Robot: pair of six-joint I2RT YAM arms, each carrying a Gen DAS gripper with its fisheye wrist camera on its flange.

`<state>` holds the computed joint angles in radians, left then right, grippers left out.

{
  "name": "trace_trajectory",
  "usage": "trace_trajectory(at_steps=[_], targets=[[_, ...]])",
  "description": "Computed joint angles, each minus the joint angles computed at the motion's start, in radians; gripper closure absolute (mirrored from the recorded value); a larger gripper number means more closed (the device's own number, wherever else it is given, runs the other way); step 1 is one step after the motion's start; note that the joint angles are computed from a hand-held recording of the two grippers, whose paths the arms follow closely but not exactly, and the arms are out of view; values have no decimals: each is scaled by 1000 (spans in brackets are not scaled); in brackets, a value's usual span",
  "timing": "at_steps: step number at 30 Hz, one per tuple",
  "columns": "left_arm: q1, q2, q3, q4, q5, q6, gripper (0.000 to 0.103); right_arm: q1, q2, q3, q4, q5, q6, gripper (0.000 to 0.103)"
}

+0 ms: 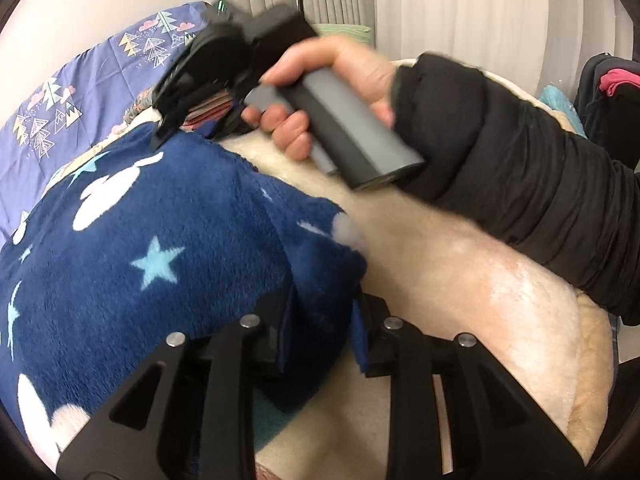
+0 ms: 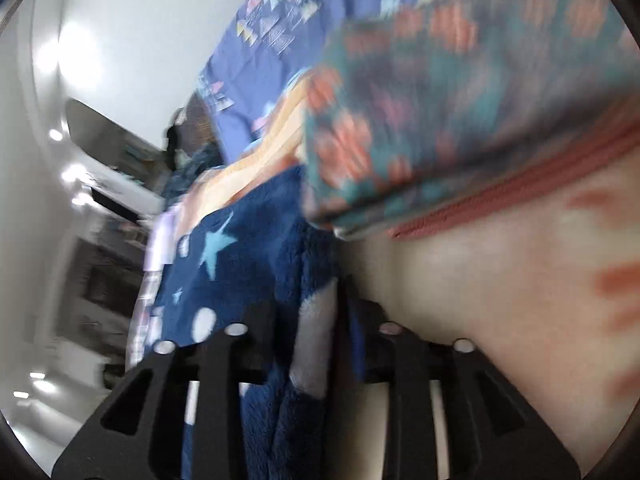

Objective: Fold small clothes

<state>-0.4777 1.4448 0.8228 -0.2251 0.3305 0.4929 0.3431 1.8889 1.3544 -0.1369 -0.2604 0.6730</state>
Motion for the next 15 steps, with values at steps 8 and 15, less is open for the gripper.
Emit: trace_trajectory(at_steps=[8, 15], targets=[[59, -140, -38, -27, 60, 7, 31, 158, -487, -524, 88, 38, 36, 55], [406, -225, -34, -48, 124, -9, 28, 309, -490, -555, 3, 172, 182, 89]])
